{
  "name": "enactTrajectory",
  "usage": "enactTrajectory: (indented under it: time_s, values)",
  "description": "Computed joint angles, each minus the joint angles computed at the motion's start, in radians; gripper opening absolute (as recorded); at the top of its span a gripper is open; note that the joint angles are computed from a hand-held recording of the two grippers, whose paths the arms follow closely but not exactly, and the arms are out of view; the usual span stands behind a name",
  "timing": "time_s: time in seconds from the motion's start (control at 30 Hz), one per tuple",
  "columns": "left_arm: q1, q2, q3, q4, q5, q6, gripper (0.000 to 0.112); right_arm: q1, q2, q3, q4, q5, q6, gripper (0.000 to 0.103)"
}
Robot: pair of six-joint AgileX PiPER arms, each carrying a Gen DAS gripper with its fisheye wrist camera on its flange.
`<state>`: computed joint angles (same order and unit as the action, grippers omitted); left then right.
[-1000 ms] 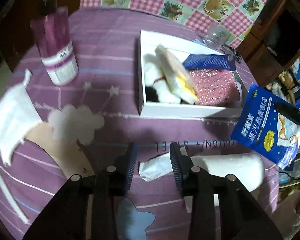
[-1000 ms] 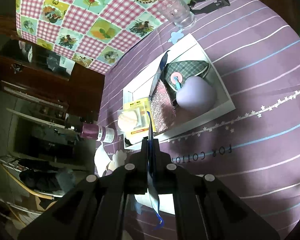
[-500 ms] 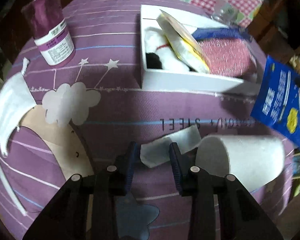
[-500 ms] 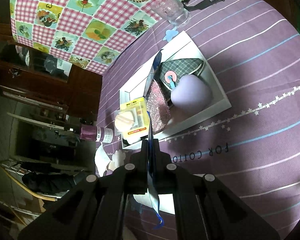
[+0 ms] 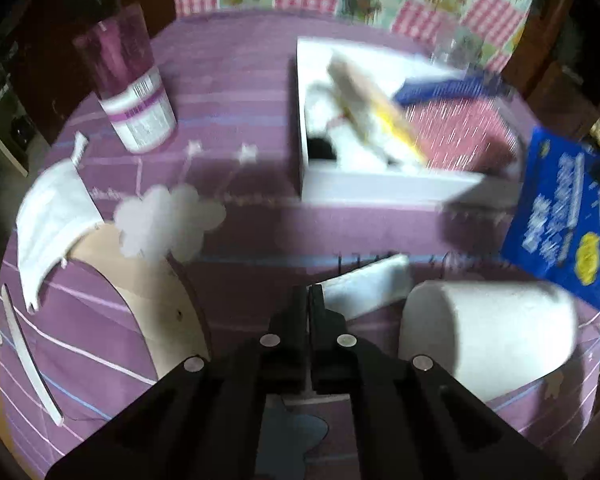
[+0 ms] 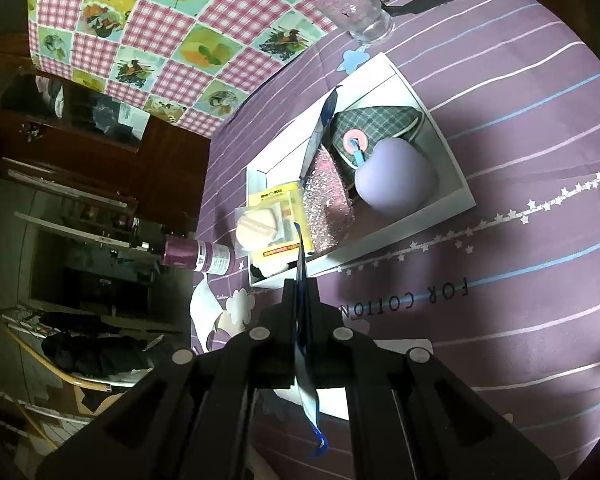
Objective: Organize soft objects
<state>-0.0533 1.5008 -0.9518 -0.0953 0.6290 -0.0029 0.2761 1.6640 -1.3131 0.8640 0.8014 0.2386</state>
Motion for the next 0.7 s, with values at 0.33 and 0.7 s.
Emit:
enactTrajectory:
  time_s: [0.33, 0.7]
  values:
    - [0.080, -0.149, 0.016, -0.200, -0.042, 0.180, 0.000, -0.015, -0.017, 0.013, 0.050, -0.001, -0.054, 0.004]
    - [-0.031, -0.133, -0.124, -0.087, -0.002, 0.008, 0.000, -0.099, -0.030, 0.090, 0.196, -0.041, -0.205, 0.004]
